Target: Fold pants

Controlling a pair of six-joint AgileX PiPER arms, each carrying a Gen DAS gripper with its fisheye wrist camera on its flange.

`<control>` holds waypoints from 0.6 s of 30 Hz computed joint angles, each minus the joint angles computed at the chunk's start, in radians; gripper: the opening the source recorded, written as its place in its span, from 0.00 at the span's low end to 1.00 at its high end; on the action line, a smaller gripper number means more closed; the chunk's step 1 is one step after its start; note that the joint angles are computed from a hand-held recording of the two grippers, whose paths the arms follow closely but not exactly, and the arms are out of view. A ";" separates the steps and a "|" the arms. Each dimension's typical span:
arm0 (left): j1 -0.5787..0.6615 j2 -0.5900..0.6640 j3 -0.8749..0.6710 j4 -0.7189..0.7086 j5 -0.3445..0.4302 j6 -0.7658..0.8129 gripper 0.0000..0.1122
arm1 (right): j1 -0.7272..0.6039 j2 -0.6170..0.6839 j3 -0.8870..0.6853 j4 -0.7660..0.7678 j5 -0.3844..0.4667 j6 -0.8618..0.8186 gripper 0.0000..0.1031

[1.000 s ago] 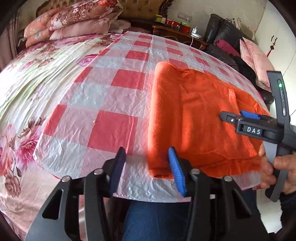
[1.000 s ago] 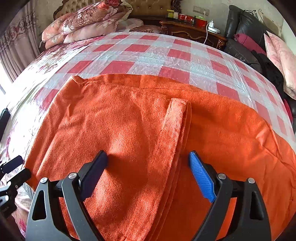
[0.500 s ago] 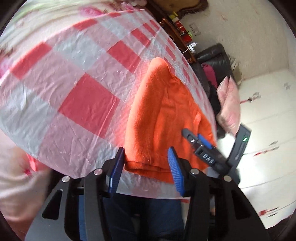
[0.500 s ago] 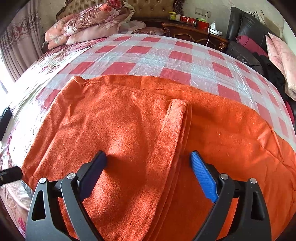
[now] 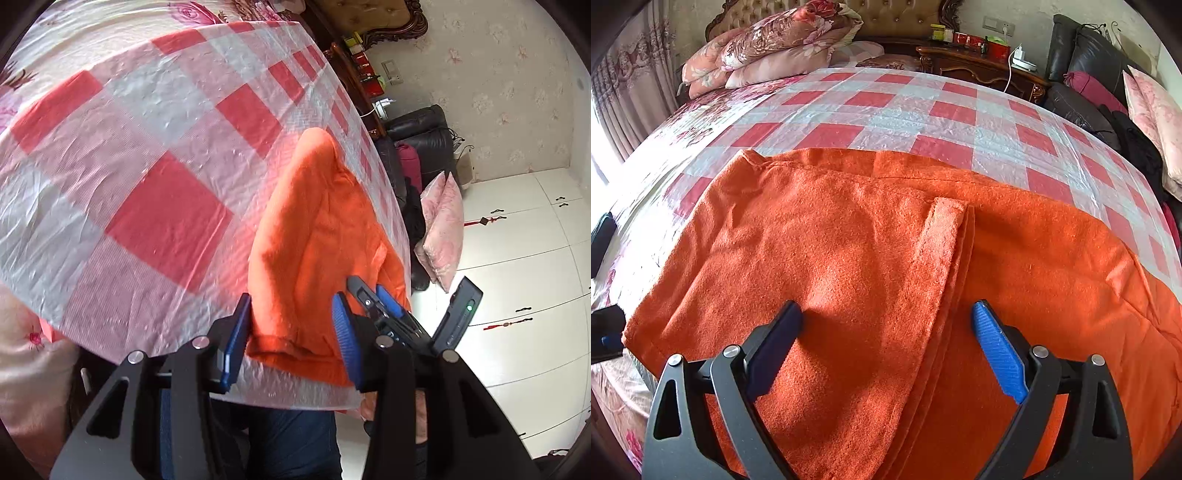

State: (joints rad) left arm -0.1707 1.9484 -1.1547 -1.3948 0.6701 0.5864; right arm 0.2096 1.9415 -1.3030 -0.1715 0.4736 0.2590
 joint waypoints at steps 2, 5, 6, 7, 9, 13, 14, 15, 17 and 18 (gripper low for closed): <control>-0.016 0.002 -0.027 0.066 -0.031 -0.054 0.38 | 0.000 0.000 -0.002 0.000 0.003 0.000 0.87; -0.042 0.002 -0.061 0.222 -0.037 -0.138 0.33 | 0.002 0.005 -0.011 -0.002 0.015 0.006 0.87; -0.054 0.000 -0.066 0.266 -0.046 -0.165 0.27 | 0.002 0.006 -0.014 -0.003 0.018 0.006 0.87; -0.060 -0.001 -0.068 0.290 -0.051 -0.181 0.25 | 0.002 0.007 -0.016 -0.004 0.019 0.007 0.87; -0.065 -0.002 -0.068 0.312 -0.059 -0.203 0.14 | 0.001 0.011 -0.021 -0.006 0.022 0.011 0.89; -0.072 -0.015 -0.056 0.334 -0.090 -0.193 0.09 | 0.001 0.014 -0.027 -0.009 0.030 0.012 0.89; -0.080 -0.020 -0.059 0.361 -0.101 -0.207 0.08 | 0.001 0.014 -0.028 -0.007 0.032 0.010 0.89; -0.088 -0.023 -0.065 0.384 -0.109 -0.217 0.08 | 0.001 0.016 -0.033 -0.006 0.038 0.009 0.89; -0.092 -0.026 -0.070 0.399 -0.114 -0.220 0.08 | 0.002 0.019 -0.041 -0.009 0.048 0.015 0.89; -0.091 -0.028 -0.068 0.392 -0.115 -0.212 0.08 | 0.002 0.020 -0.042 -0.008 0.052 0.014 0.89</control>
State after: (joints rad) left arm -0.2613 1.9205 -1.2229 -1.0026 0.5552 0.3739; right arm 0.2117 1.9613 -1.3453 -0.1796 0.5259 0.2734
